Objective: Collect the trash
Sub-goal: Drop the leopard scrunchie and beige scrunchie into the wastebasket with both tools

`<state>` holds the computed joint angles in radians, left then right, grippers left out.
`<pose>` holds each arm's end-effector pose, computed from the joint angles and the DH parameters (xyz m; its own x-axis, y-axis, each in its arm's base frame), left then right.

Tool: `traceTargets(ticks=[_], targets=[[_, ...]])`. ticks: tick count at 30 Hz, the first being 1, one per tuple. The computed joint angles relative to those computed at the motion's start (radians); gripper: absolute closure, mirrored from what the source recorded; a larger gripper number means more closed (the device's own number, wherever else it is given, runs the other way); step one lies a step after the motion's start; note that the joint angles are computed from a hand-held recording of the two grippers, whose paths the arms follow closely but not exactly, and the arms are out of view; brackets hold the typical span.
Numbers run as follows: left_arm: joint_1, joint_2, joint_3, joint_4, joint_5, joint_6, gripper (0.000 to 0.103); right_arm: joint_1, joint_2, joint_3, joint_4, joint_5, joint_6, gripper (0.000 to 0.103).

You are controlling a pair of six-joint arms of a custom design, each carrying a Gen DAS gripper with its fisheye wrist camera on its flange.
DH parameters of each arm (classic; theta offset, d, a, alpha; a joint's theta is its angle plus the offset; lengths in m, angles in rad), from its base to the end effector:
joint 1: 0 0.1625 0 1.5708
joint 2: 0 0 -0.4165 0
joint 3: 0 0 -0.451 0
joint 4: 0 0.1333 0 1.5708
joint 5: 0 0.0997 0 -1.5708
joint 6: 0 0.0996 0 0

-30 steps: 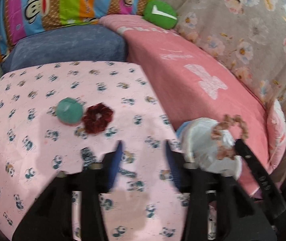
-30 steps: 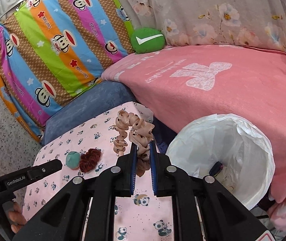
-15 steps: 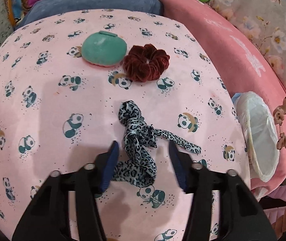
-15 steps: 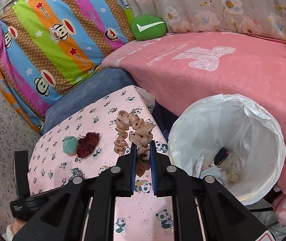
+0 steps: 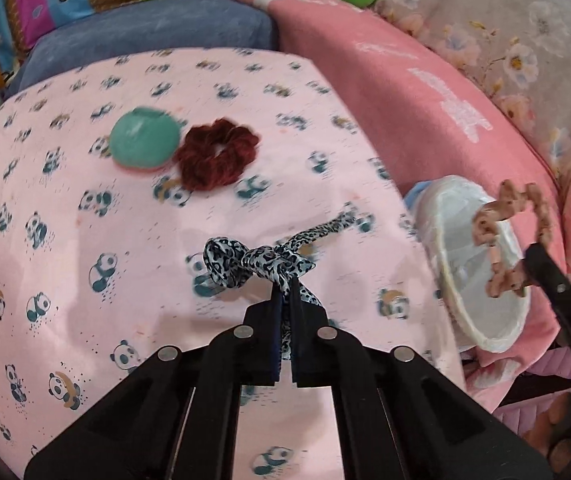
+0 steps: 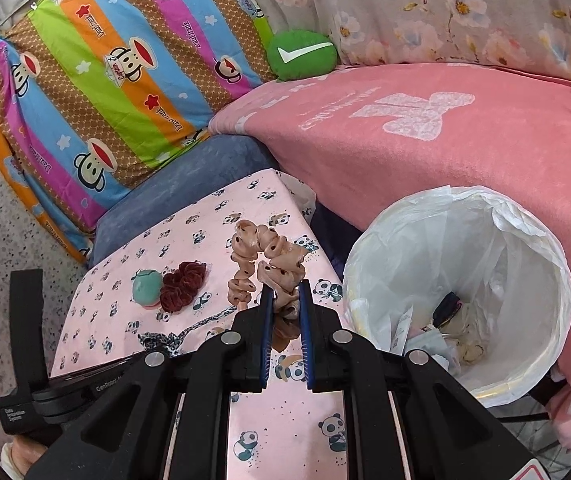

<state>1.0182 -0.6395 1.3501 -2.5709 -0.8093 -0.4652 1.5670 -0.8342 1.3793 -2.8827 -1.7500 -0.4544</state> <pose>-0.2439 -0.7803 0.0763 -0.8687 -0.1762 -0.4630 0.1268 0.8243 -0.5518 0.1125 -0.8057 0.2358 -0.8849 -0.2016 0.4199 -0.4292 0.7030 -0.5671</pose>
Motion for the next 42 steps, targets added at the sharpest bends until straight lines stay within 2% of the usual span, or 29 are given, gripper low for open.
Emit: traceTargets(ticks=[10,20,25,26,27,28,30,34,40,42], targets=[[-0.064,0.080,-0.134,-0.048,-0.048,0.141,0.101,-0.009,-0.042,0.017,-0.047,0.026,0.006,0.091],[-0.096,0.215,-0.335,0.020,-0.127,0.241,0.101,-0.046,-0.072,-0.005,-0.094,0.011,0.051,0.091],[-0.097,0.275,-0.420,0.046,-0.194,0.272,0.098,-0.069,-0.078,-0.024,-0.097,-0.009,0.074,0.091],[-0.097,0.286,-0.434,0.042,-0.203,0.276,0.096,-0.072,-0.078,-0.026,-0.096,-0.012,0.076,0.091],[-0.098,0.296,-0.448,0.043,-0.203,0.280,0.087,-0.074,-0.078,-0.030,-0.097,-0.015,0.079,0.091],[-0.100,0.307,-0.462,0.043,-0.194,0.284,0.070,-0.076,-0.078,-0.033,-0.097,-0.017,0.080,0.091],[-0.106,0.315,-0.468,0.026,-0.170,0.294,0.054,-0.079,-0.074,-0.043,-0.094,-0.019,0.080,0.090],[-0.110,0.314,-0.462,0.023,-0.130,0.294,0.045,-0.080,-0.064,-0.059,-0.092,-0.028,0.082,0.082],[-0.104,0.287,-0.414,0.021,-0.079,0.258,0.042,-0.081,-0.054,-0.066,-0.081,-0.025,0.087,0.070],[-0.101,0.277,-0.398,0.021,-0.073,0.242,0.042,-0.078,-0.055,-0.059,-0.084,-0.026,0.086,0.069]])
